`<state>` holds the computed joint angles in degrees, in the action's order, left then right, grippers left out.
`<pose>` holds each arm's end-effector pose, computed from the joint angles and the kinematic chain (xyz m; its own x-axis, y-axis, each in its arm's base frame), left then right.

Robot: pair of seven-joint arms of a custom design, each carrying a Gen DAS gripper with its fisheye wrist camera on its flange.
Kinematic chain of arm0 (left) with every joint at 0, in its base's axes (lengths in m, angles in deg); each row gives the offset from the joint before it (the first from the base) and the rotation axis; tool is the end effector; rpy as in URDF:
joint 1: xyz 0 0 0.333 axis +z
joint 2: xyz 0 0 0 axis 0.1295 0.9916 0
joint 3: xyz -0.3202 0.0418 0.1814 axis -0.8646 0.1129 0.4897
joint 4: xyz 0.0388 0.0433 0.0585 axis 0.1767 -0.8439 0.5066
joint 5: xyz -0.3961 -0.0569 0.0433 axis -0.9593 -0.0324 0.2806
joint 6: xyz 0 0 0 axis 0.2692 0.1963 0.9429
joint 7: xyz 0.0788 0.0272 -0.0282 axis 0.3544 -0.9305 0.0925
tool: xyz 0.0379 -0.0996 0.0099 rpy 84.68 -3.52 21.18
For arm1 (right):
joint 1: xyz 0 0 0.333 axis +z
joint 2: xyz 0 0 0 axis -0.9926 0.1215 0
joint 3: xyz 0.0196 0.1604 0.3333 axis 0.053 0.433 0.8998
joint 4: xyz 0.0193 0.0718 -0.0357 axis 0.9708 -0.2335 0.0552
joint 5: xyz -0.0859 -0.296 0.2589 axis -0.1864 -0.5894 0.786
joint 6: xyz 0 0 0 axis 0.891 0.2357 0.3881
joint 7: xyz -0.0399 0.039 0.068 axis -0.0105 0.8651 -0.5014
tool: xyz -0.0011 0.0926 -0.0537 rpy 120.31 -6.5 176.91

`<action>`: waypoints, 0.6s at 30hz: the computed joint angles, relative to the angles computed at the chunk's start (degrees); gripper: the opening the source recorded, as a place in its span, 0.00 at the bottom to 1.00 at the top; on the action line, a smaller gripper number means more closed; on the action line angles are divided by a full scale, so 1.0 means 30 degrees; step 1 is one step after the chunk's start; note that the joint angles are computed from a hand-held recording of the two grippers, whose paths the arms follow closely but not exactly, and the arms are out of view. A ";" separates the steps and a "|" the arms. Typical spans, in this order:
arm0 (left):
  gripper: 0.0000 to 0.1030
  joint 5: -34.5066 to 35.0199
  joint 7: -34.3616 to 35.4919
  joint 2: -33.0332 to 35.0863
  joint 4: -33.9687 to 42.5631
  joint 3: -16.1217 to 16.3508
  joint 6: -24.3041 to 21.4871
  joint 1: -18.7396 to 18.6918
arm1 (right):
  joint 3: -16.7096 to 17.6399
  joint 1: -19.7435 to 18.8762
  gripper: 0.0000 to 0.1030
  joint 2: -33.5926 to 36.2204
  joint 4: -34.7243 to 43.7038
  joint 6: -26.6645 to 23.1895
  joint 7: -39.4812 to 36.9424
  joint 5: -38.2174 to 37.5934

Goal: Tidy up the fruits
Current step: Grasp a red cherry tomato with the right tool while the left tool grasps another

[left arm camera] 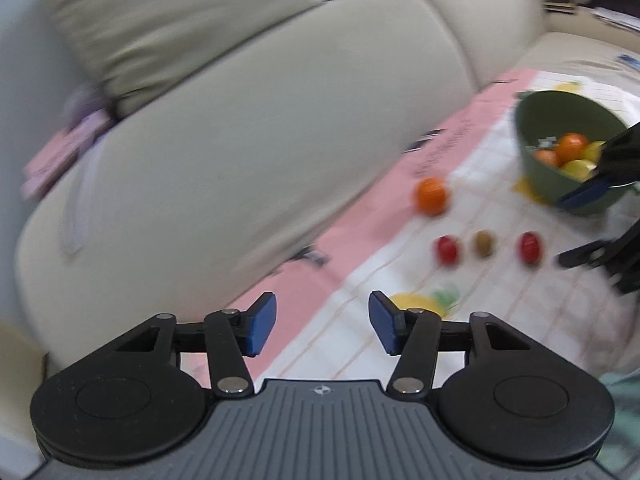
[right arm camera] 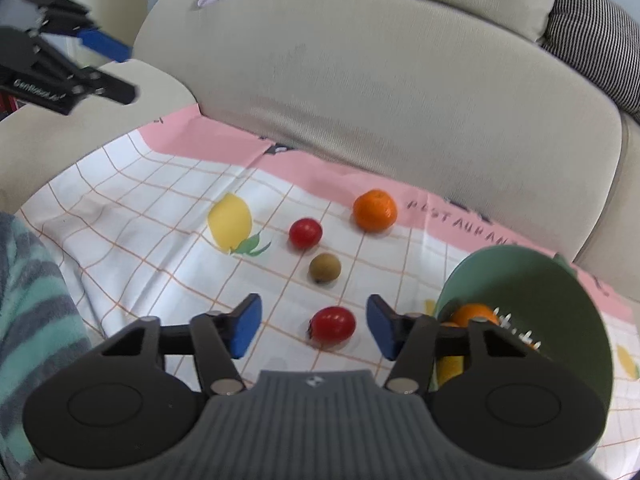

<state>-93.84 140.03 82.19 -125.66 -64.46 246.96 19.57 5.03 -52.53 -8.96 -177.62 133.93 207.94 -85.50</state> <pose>0.6798 -0.1291 0.4440 -0.7218 -0.5842 -0.3710 -0.2712 0.7320 -0.6250 0.5605 0.3434 0.4038 0.1558 -0.9824 0.1027 -0.7570 -0.1856 -0.6265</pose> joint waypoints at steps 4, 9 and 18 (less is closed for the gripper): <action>0.46 0.1327 -0.0309 0.0727 0.0955 0.1030 -0.1714 -0.1476 | -0.0109 0.0102 0.38 0.0443 0.0180 -0.0319 0.0113 0.0041; 0.40 0.3358 -0.1466 0.1923 0.2175 0.2641 -0.2722 -0.3502 | -0.0397 0.0365 0.34 0.1057 0.0547 -0.0768 0.0325 -0.0380; 0.40 0.6035 -0.3027 0.3397 0.3242 0.3749 -0.2985 -0.5104 | -0.0947 0.0529 0.33 0.1685 0.0822 -0.0258 0.0874 -0.1411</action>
